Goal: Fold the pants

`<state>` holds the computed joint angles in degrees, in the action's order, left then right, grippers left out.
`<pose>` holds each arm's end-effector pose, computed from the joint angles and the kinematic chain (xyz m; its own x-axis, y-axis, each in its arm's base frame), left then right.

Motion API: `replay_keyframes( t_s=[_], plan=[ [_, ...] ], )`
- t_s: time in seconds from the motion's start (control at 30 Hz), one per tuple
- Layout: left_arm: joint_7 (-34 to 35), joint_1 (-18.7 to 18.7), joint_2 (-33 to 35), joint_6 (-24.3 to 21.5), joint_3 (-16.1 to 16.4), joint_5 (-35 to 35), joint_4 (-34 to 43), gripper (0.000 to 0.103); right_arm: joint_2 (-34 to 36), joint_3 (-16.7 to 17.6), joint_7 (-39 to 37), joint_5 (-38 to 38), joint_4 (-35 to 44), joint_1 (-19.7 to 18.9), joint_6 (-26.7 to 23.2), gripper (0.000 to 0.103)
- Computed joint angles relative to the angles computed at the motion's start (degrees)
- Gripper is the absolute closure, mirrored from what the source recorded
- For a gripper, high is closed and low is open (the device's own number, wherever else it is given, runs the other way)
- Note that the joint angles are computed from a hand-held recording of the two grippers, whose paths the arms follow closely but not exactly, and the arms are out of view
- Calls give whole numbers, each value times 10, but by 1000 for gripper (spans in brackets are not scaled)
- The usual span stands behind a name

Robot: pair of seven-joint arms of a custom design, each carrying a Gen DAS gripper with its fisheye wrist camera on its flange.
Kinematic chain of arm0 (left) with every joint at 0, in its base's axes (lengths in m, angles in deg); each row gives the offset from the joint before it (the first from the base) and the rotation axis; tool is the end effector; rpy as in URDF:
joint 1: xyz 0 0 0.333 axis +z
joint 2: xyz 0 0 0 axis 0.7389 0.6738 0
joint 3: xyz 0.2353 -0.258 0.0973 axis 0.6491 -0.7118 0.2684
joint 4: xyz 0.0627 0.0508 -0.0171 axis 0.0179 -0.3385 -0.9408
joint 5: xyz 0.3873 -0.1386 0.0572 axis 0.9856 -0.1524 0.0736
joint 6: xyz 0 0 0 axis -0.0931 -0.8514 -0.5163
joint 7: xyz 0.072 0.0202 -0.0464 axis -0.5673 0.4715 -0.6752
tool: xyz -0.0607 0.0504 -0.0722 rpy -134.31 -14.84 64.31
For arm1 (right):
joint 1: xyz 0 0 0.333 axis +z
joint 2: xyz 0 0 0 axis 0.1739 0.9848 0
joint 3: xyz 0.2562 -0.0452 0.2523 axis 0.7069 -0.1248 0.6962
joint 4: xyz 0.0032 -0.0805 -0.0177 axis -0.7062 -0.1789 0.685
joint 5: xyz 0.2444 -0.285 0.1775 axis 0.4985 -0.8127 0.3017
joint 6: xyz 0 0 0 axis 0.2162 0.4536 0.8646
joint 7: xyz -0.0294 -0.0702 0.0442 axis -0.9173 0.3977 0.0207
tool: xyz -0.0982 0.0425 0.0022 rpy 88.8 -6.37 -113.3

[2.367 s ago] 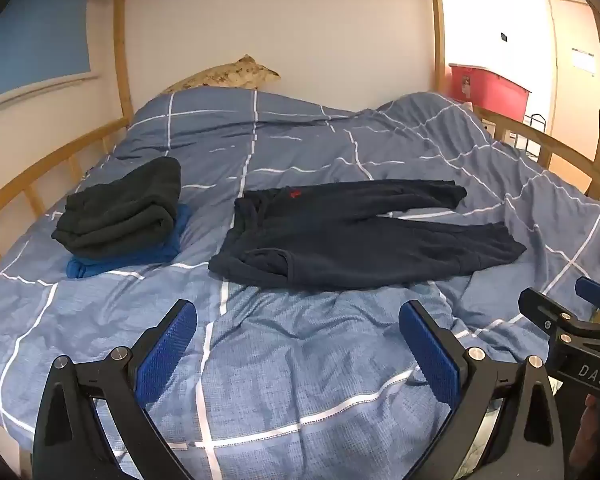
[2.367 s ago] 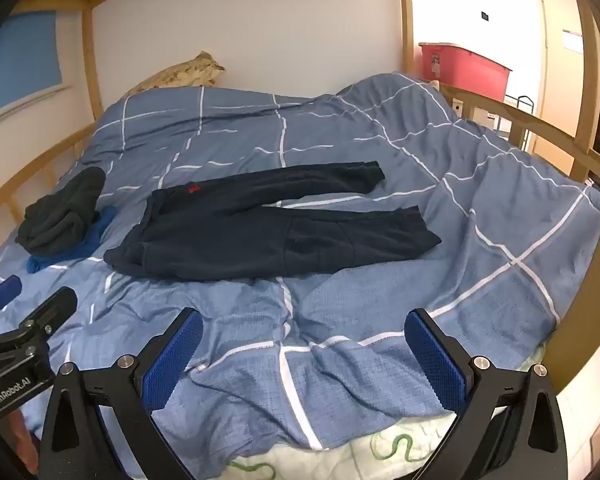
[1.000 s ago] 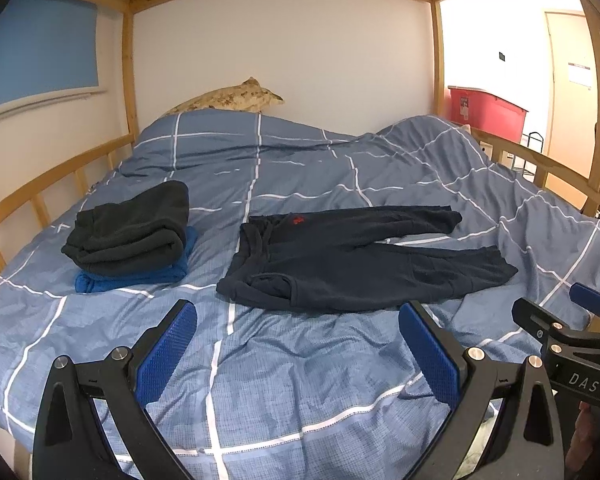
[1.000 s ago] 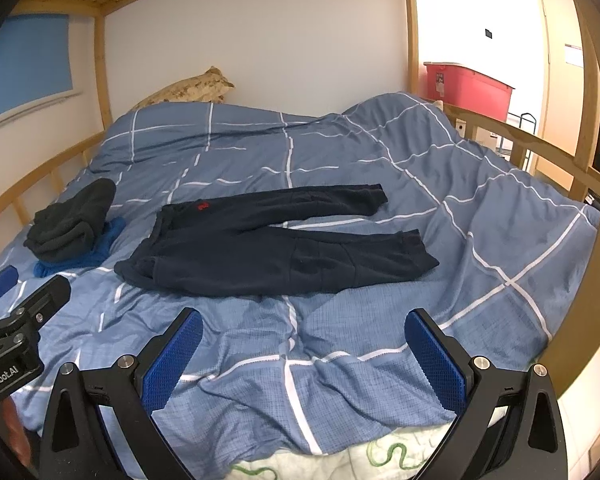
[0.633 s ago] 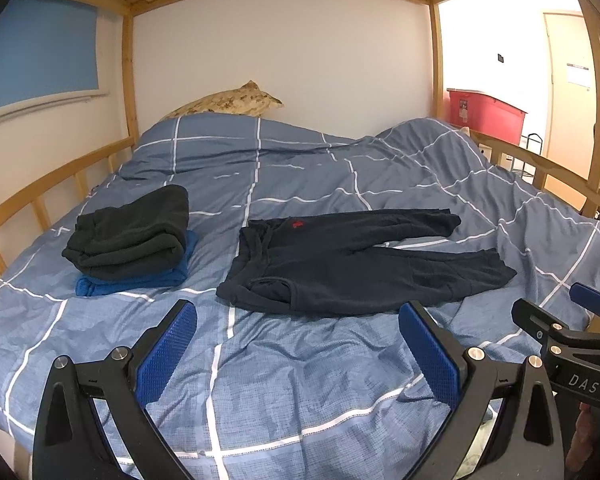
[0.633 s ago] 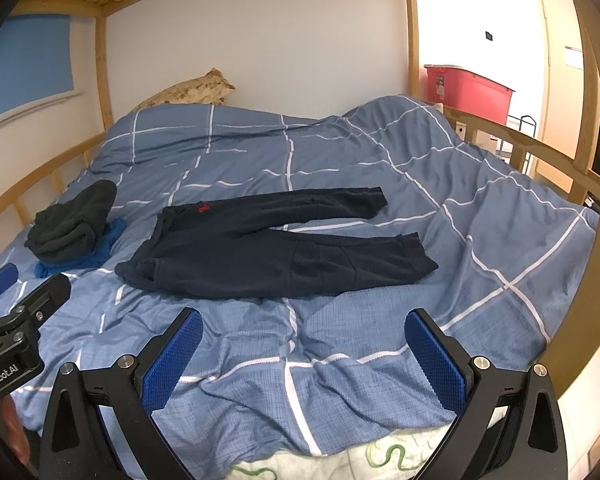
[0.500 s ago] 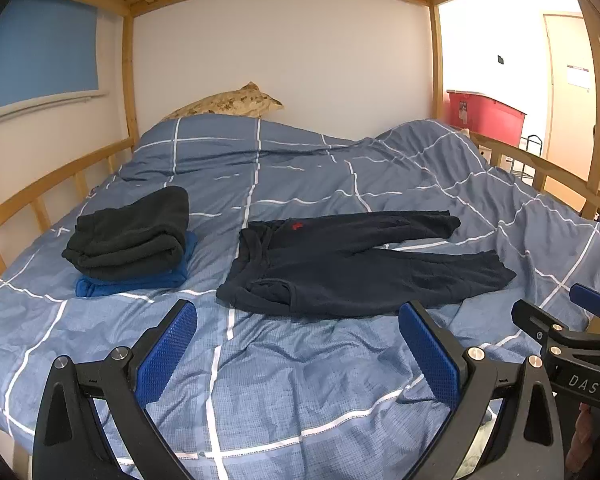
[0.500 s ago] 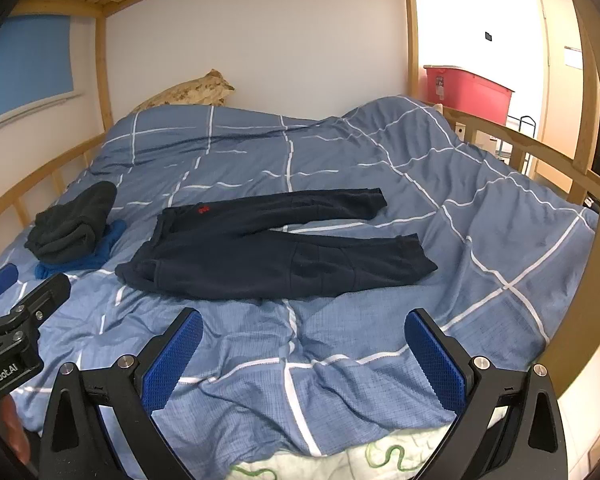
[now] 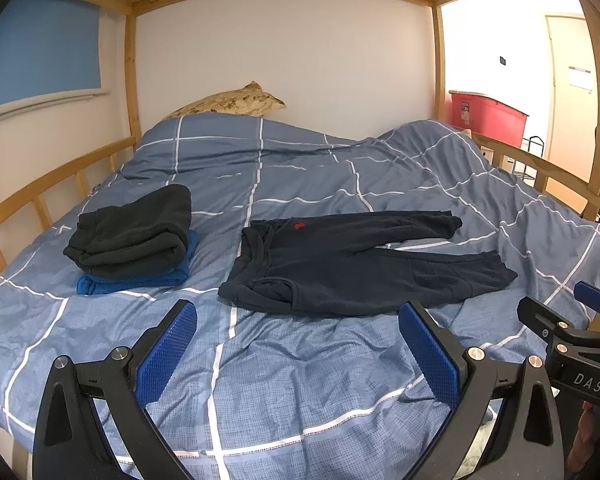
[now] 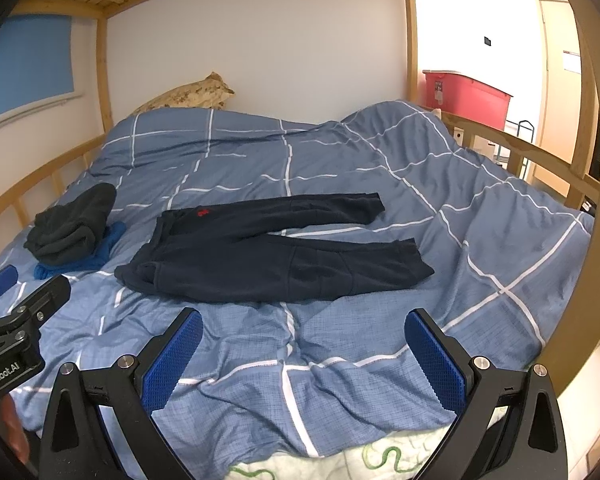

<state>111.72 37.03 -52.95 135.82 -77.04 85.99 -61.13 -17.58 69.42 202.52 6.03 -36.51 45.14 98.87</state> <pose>0.6949 -0.1931 0.4903 -0.2265 -0.9738 -0.0197 -0.4893 0.1313 -0.8622 0.6575 0.4141 0.4720 -0.2643 -0.9644 -0.0128 -0.5336 0.1573 -0.8310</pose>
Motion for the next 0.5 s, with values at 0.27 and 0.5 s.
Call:
replay_keyframes(
  t_s=[0.27,0.5],
  plan=[
    [5,2,-1,3,-2,-4,-3,0,-3,0,1,-2,-4,0,2,1],
    [-8,-16,1,5,19,7,-2,0,-8,0,6,-4,-12,-2,5,1]
  ],
)
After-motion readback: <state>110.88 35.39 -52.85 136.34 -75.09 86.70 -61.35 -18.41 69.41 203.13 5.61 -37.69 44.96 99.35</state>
